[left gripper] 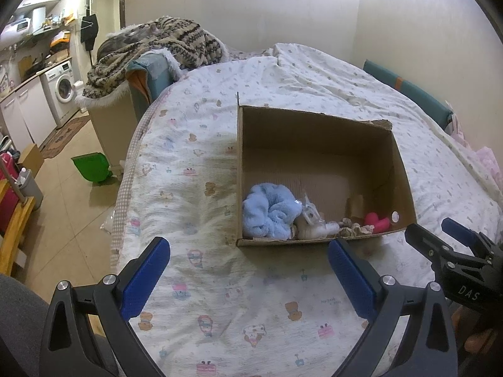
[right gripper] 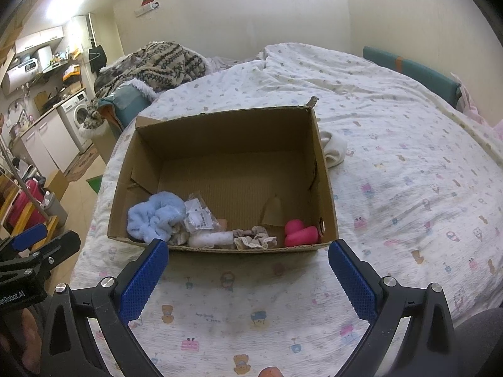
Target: Organize soft objects
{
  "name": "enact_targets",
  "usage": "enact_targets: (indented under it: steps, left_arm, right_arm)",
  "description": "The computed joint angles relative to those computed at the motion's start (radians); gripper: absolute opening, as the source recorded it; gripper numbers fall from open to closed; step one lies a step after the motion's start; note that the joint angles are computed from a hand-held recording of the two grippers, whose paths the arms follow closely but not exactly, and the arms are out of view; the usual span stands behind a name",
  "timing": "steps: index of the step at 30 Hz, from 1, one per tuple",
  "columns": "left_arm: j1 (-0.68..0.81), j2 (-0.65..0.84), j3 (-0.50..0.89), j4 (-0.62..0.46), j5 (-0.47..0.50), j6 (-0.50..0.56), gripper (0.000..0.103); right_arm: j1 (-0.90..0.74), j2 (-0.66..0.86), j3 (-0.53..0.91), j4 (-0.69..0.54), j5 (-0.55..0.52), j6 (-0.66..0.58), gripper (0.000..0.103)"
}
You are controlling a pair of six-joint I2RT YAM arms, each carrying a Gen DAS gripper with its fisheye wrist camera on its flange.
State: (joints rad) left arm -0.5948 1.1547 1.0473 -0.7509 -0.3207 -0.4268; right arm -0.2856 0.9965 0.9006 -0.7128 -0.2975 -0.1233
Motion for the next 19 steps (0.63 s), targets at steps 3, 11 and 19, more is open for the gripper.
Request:
enact_targets:
  steps: [3, 11, 19]
  left_arm:
    - [-0.002, 0.002, 0.004, -0.002, 0.002, 0.008, 0.101]
    - [-0.008, 0.004, 0.008, -0.006, -0.001, 0.0, 0.101]
    - [-0.013, 0.009, 0.0, 0.015, -0.015, -0.013, 0.101]
  right_arm:
    - [0.001, -0.002, -0.001, -0.001, 0.001, 0.001, 0.103]
    - [-0.001, 0.0, -0.002, -0.002, -0.001, 0.0, 0.103]
    - [-0.001, -0.001, -0.003, 0.001, -0.002, 0.002, 0.103]
